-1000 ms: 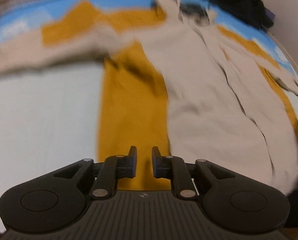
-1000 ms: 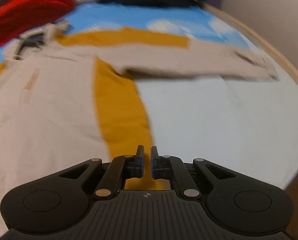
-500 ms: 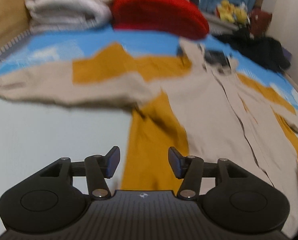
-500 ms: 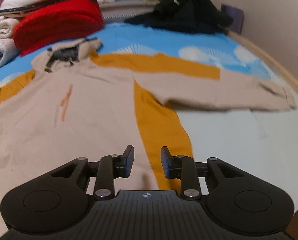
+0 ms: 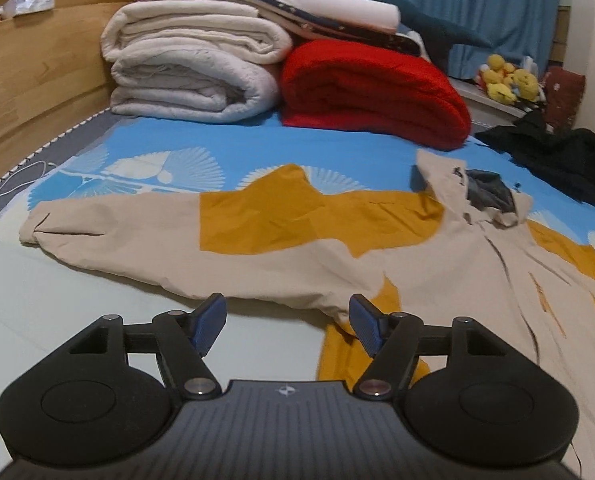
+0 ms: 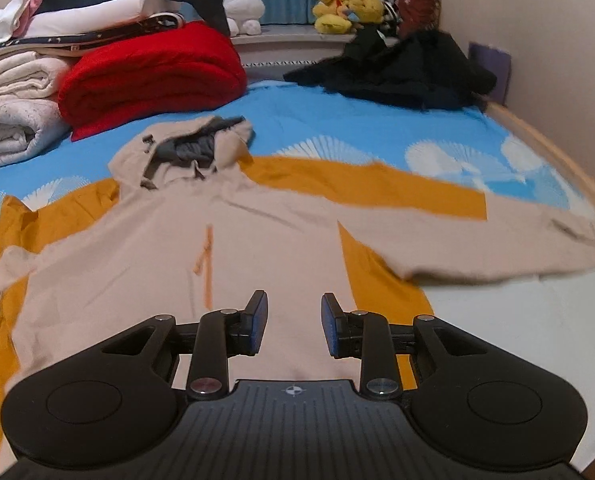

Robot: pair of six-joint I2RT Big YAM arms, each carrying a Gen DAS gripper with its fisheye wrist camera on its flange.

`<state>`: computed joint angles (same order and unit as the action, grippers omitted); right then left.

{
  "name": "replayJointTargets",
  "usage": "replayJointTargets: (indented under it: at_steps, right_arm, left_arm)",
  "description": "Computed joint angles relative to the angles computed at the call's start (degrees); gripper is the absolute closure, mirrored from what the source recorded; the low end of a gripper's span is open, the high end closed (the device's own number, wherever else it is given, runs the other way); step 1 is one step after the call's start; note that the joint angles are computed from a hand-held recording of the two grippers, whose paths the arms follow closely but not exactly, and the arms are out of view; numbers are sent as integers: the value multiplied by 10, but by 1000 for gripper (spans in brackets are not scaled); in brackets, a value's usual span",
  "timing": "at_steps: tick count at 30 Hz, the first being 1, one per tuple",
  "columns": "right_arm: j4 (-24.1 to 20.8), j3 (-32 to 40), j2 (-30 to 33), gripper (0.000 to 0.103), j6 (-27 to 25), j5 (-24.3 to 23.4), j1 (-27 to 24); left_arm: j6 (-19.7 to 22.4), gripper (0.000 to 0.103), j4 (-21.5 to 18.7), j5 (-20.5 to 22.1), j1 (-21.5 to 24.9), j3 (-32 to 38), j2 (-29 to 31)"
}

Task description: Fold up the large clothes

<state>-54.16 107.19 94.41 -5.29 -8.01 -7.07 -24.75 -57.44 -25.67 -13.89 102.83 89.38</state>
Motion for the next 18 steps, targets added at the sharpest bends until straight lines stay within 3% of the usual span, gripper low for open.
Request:
replayJointTargets:
  at_steps: [4, 7, 9, 13, 15, 18]
  right_arm:
    - [0, 64, 27, 72, 7, 0, 30]
    - [39, 43, 22, 69, 14, -26, 39]
    - [57, 14, 16, 69, 2, -32, 43]
    - [20, 27, 40, 69, -4, -33, 53]
    - [17, 30, 48, 69, -16, -35, 57]
    - [7, 36, 60, 70, -42, -3, 68]
  left_arm:
    - [10, 33, 9, -12, 14, 0, 3]
    - [-1, 36, 16, 3, 30, -6, 1]
    - [-4, 54, 18, 11, 42, -7, 2]
    - [-1, 79, 27, 18, 70, -7, 10]
    - [-13, 80, 25, 27, 89, -4, 17]
    - [-52, 79, 25, 50, 123, -1, 27]
